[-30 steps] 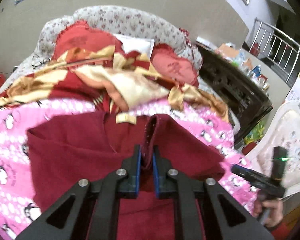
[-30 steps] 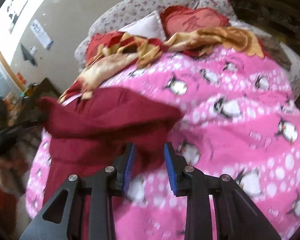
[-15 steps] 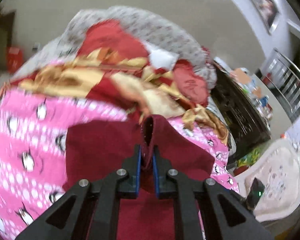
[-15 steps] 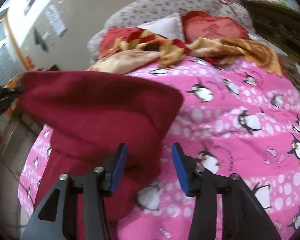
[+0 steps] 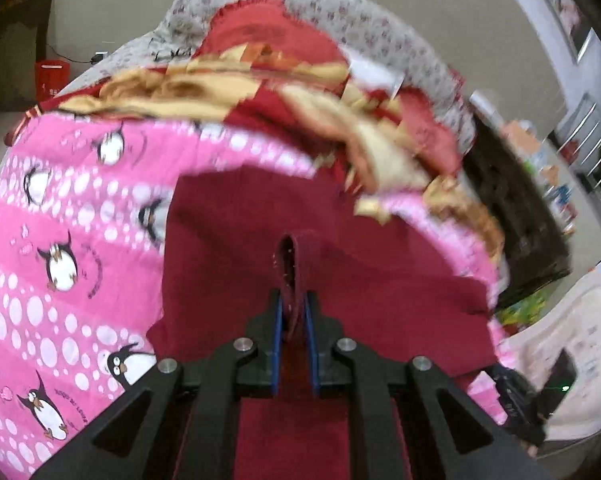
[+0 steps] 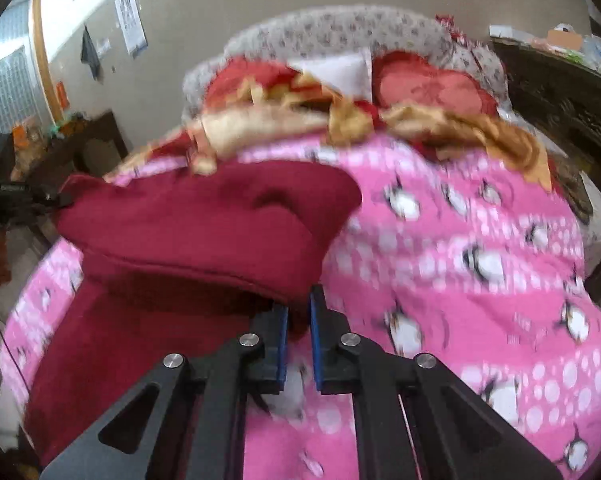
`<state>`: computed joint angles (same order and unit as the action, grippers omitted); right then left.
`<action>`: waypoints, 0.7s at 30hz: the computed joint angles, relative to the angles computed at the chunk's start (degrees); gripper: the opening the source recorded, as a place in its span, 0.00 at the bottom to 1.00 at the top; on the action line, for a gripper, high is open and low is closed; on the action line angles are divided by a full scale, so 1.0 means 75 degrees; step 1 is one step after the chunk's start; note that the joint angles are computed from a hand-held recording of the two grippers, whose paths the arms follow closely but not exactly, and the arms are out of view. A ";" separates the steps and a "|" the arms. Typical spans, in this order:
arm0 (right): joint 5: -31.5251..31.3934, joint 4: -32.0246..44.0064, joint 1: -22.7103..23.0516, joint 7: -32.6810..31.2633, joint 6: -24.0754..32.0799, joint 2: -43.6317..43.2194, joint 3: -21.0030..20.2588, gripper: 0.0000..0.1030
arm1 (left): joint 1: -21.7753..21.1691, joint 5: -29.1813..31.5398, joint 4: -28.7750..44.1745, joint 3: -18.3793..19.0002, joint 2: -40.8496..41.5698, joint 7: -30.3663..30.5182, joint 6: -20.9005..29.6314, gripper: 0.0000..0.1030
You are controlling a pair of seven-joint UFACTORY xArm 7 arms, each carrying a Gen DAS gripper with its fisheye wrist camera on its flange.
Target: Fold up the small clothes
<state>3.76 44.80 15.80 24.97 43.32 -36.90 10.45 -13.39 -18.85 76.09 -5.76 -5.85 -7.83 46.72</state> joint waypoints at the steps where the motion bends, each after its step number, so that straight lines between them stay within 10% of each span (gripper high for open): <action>1: -0.0039 -0.0042 0.0050 -0.0060 0.0466 0.0061 0.0037 0.22 | -0.0020 -0.0032 -0.0119 -0.0017 0.0065 -0.0013 0.0024 0.10; 6: 0.0311 -0.0491 -0.0123 0.0511 0.1405 -0.0619 -0.0248 0.22 | -0.0063 0.0286 -0.0506 -0.0108 0.0206 -0.0167 -0.0060 0.10; 10: 0.0865 -0.0633 -0.0523 0.1001 0.0016 -0.0809 -0.0704 0.70 | -0.0064 0.0129 -0.0464 -0.0073 0.0181 -0.0167 -0.0096 0.10; 12: 0.1286 -0.0533 -0.0293 0.0824 -0.0750 -0.0338 -0.0950 0.76 | -0.0081 0.0149 -0.0393 -0.0089 0.0135 -0.0182 -0.0106 0.10; 15: 0.2483 0.0211 0.0600 -0.0369 -0.1112 0.1281 -0.1790 0.76 | -0.0117 0.0248 -0.0159 -0.0116 0.0146 -0.0163 -0.0015 0.10; 17: 0.2914 0.0803 0.0857 -0.1071 -0.0730 0.2088 -0.2035 0.37 | -0.0136 0.0265 0.0005 -0.0121 0.0126 -0.0103 0.0056 0.10; 21: 0.1607 0.0978 -0.0078 -0.0585 -0.1513 0.2008 -0.1071 0.26 | -0.0192 -0.0019 0.0024 -0.0099 -0.0012 0.0288 -0.0151 0.11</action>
<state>15.81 52.13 15.21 20.58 31.98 -21.84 2.41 -14.84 -18.99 76.27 -6.50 -5.94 -5.67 45.58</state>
